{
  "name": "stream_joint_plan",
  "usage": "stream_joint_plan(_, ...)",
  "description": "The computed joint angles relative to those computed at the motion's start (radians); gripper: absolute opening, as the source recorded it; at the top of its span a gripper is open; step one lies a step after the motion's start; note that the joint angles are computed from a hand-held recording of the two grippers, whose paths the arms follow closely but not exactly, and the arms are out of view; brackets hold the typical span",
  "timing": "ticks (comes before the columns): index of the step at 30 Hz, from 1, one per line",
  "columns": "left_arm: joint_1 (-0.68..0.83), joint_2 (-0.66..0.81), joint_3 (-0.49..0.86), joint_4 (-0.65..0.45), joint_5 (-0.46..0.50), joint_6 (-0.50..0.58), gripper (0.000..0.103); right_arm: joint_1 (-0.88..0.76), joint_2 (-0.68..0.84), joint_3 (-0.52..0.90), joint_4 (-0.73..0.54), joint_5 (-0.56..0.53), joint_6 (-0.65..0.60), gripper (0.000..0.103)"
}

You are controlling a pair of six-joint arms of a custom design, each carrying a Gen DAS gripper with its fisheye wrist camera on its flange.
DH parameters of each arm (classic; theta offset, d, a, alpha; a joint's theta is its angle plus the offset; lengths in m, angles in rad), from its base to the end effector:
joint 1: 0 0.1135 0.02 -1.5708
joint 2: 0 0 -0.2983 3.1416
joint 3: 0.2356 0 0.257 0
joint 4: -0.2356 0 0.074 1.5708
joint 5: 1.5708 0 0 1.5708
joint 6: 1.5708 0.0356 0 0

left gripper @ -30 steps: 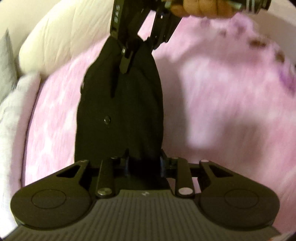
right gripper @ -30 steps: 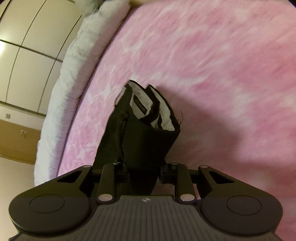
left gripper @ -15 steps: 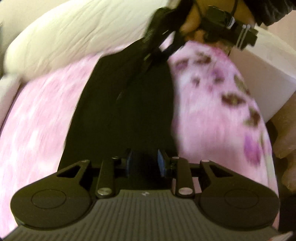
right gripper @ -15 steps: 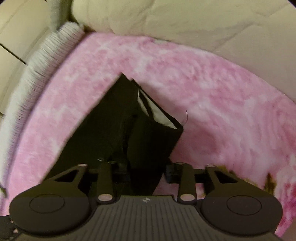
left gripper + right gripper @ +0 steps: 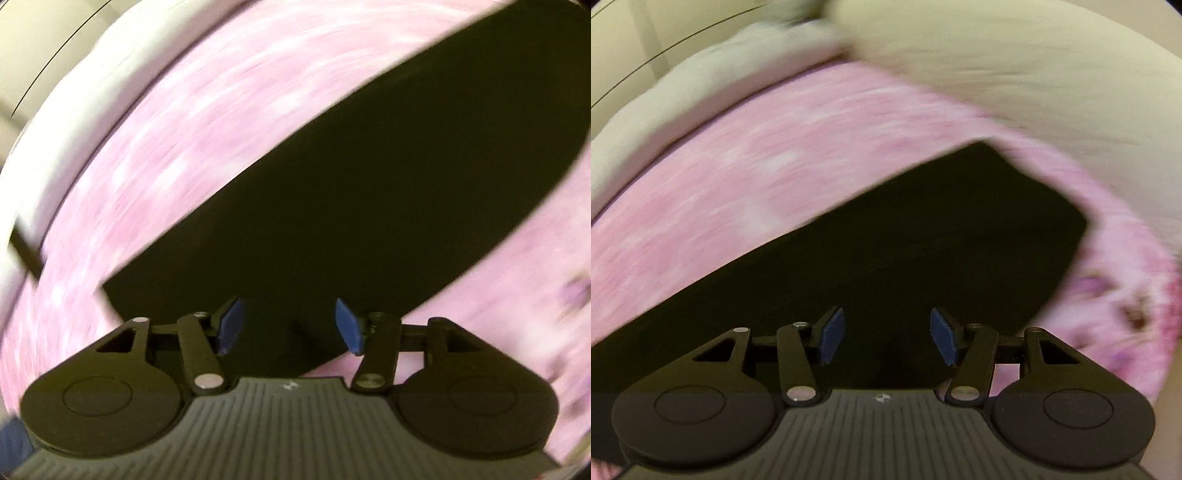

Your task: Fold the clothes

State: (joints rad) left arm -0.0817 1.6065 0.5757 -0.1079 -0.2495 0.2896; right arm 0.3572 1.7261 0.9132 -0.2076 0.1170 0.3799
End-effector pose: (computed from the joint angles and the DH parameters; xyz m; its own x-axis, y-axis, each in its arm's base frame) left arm 0.2559 -0.0121 0.1296 -0.8742 0.3492 -0.3373 0.2355 0.9125 0.3345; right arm 0.3188 0.1145 0.1747 -0.8492 0.0762 -0.5226 0.0268 0.9945 0.1015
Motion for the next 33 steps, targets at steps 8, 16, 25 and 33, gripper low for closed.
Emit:
stream_joint_plan(8,0.7,0.204,0.15,0.116,0.461,0.292,0.051,0.58,0.302,0.337,-0.055,0.018,0.052,0.056)
stream_joint_plan(16,0.733,0.497,0.468,0.008,0.612,0.306,0.049,0.758,0.715,0.906,-0.278,-0.02,-0.106,0.057)
stream_joint_plan(25,0.798,0.545,0.573,-0.081,0.676,0.323,0.05,0.804,0.787,1.056,-0.394,0.077,-0.06,0.062)
stream_joint_plan(33,0.989,0.476,0.569,-0.387,0.746,0.371,0.05,0.934,0.946,1.386,-0.5,0.009,-0.237,0.065)
